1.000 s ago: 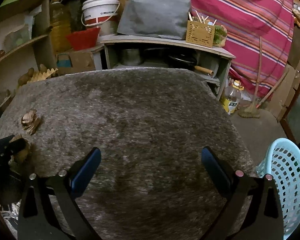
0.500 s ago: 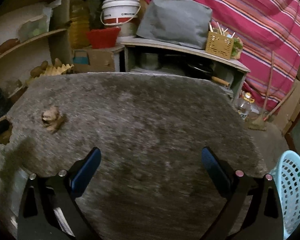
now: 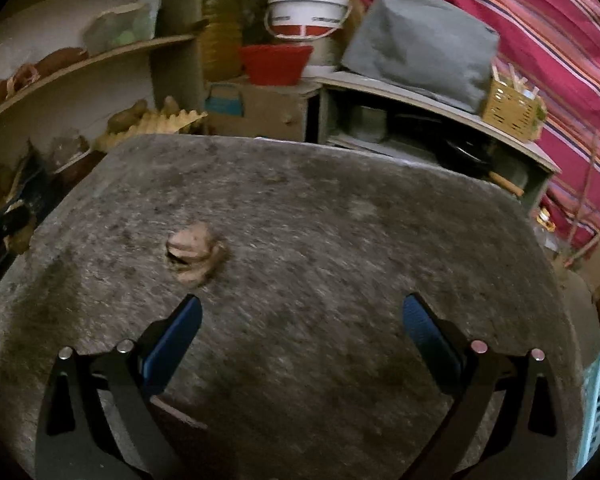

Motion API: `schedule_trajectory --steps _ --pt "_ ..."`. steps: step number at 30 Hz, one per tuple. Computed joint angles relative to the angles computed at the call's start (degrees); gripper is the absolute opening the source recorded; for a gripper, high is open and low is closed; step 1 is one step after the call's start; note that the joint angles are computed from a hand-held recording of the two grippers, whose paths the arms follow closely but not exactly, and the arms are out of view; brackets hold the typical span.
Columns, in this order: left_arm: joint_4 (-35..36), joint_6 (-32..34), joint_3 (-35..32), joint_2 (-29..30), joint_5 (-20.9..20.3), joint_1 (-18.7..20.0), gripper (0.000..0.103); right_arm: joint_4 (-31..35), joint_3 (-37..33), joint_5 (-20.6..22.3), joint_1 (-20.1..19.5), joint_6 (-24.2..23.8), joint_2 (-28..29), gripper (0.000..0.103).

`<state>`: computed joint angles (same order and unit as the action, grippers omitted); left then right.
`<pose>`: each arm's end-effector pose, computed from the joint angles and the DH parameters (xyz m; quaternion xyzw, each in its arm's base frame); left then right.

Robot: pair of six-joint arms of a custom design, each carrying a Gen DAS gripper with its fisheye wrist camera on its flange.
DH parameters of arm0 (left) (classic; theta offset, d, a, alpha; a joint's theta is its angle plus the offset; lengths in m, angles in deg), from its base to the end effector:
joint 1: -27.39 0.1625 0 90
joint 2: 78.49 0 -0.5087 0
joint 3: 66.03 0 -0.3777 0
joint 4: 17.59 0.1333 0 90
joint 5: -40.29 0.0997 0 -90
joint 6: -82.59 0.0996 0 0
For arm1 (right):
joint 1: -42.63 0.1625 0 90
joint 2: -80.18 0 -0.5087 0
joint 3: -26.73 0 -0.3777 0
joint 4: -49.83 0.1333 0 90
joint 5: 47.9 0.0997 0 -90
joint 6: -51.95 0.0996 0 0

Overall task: Collect trash
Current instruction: 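Grasp the other brown paper wad with the right gripper while the left holds its wad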

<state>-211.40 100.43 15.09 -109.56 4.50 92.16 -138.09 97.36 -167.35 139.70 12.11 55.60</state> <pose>-0.1406 -0.8006 0.1815 0.0998 0.8142 -0.4278 0.3796 0.1889 -0.8376 0.1271 0.2442 -0.8421 0.3413 0.3386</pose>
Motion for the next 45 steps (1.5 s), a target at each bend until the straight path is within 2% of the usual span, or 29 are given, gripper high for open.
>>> schedule_trajectory --steps 2,7,11,21,23,27,29,34,39,45 --pt "0.7 -0.3 -0.6 0.0 -0.1 0.5 0.038 1.5 -1.6 0.7 0.4 0.2 0.8 0.098" --pt "1.1 -1.0 -0.9 -0.5 -0.5 0.9 0.038 2.0 -7.8 -2.7 2.0 -4.0 5.7 0.098" --pt "0.6 -0.7 -0.7 -0.8 -0.4 1.0 0.038 5.8 -11.3 -3.9 2.4 -5.2 7.6 0.098" --pt "1.0 -2.2 -0.8 -1.6 -0.7 2.0 0.038 15.6 -19.2 -6.9 2.7 -5.0 10.9 0.096" --pt "1.3 -2.6 -0.8 -1.7 -0.9 2.1 0.038 18.0 -19.8 -6.4 2.5 -4.4 10.9 0.081" --pt "1.8 -2.6 -0.8 -1.7 -1.3 2.1 0.038 23.0 -20.3 -3.7 2.1 -2.1 10.4 0.068" --pt "1.7 -2.5 -0.9 -1.6 -1.2 2.1 0.038 24.8 -20.3 -2.6 2.1 -2.5 10.3 0.053" --pt "1.8 -2.5 -1.0 -1.6 -1.3 2.0 0.038 24.0 -19.8 -2.2 2.2 -4.6 10.4 0.049" --pt "1.3 -2.4 -1.0 -1.6 -1.2 1.7 0.038 20.9 -17.0 0.6 1.8 -2.3 8.3 0.049" --pt "0.4 -1.7 -1.0 -1.4 -1.3 0.7 0.038 15.8 -11.8 2.2 1.2 -2.1 4.8 0.049"
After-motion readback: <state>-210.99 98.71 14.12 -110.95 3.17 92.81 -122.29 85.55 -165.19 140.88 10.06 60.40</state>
